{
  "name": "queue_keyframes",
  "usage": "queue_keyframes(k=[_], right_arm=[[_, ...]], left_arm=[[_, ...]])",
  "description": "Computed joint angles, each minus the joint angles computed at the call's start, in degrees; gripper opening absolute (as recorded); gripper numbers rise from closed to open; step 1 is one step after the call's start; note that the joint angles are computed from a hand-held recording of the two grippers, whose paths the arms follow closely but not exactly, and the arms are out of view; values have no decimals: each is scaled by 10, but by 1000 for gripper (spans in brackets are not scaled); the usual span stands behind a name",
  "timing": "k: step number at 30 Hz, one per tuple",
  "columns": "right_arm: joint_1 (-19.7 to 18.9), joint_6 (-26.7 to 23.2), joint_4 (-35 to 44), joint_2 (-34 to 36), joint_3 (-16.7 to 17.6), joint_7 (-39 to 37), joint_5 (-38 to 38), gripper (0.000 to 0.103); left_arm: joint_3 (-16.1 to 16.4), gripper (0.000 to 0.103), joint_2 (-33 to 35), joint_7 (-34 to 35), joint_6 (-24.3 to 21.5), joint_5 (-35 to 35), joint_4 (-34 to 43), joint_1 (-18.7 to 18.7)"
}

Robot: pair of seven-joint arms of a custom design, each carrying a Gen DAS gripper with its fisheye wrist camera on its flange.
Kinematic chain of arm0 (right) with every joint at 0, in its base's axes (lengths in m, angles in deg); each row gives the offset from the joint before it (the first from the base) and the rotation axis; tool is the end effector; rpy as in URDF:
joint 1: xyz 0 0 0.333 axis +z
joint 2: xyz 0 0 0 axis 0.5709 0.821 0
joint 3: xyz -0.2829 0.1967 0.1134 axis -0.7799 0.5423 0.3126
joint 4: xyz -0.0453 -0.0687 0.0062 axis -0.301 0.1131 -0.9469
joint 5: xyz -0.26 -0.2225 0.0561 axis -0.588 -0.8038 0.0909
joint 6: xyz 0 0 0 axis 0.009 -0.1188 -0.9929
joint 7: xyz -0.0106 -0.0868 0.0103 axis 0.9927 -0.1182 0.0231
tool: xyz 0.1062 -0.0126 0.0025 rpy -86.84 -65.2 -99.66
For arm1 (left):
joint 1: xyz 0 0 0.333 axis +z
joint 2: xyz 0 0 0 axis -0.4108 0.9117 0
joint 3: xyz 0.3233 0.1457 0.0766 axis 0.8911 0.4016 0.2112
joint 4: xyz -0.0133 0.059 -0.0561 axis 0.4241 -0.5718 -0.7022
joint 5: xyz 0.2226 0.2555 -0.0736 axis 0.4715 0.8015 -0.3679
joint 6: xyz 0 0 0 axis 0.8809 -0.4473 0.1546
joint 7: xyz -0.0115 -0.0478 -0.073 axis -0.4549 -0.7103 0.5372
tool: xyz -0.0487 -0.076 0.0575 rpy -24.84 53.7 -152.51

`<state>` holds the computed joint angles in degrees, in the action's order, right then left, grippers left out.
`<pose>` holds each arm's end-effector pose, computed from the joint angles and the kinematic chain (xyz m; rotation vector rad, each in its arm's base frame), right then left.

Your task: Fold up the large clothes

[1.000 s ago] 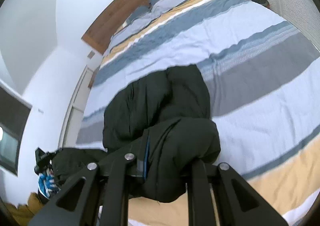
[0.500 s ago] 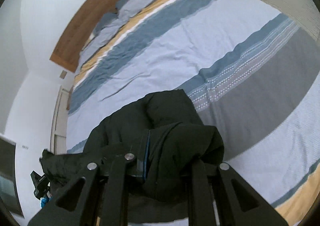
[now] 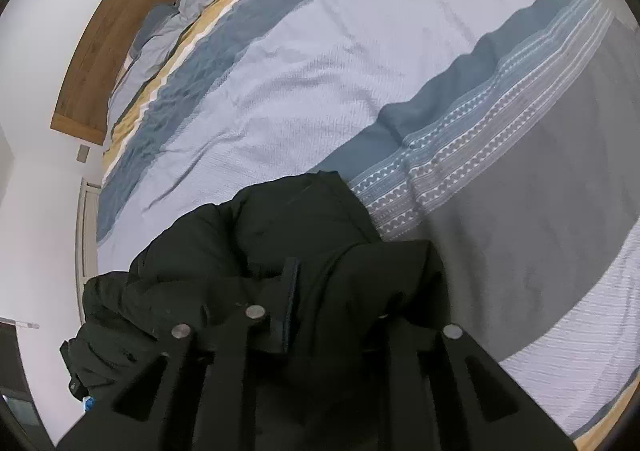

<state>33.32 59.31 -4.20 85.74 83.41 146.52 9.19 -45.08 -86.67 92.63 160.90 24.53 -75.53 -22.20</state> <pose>0.6293 -0.0109 0.5825 -1.5953 2.0426 0.1978 0.4961 0.0382 0.5952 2.7397 -0.9308 1.1107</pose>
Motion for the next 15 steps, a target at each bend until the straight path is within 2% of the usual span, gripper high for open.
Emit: queue_keyframes(k=[1,4,6,7,9,11,15], right_arm=[[-1,-2,2,2,0,0,2,21],[-7,-2,5,1,2,-9,21,35],[-14,0,2,-5,4,-21,50,53],[-17,2,1,-8,4,-25,64,58],[-23,6,-2,-17,4,-30,92,82],[-24,13,1,-23,3,-34,106,95],[-26,16,13,-39,0,-47,116,98]], left_arm=[[3,74,-3,9,5,-14,0,-2],[18,84,-20,52,31,-80,-3,-11],[22,87,-34,53,34,-77,0,-8],[22,87,-39,49,32,-65,3,-5],[21,87,-54,33,22,-27,9,2],[14,87,-69,8,9,32,16,11],[1,87,-95,-33,-17,130,19,13]])
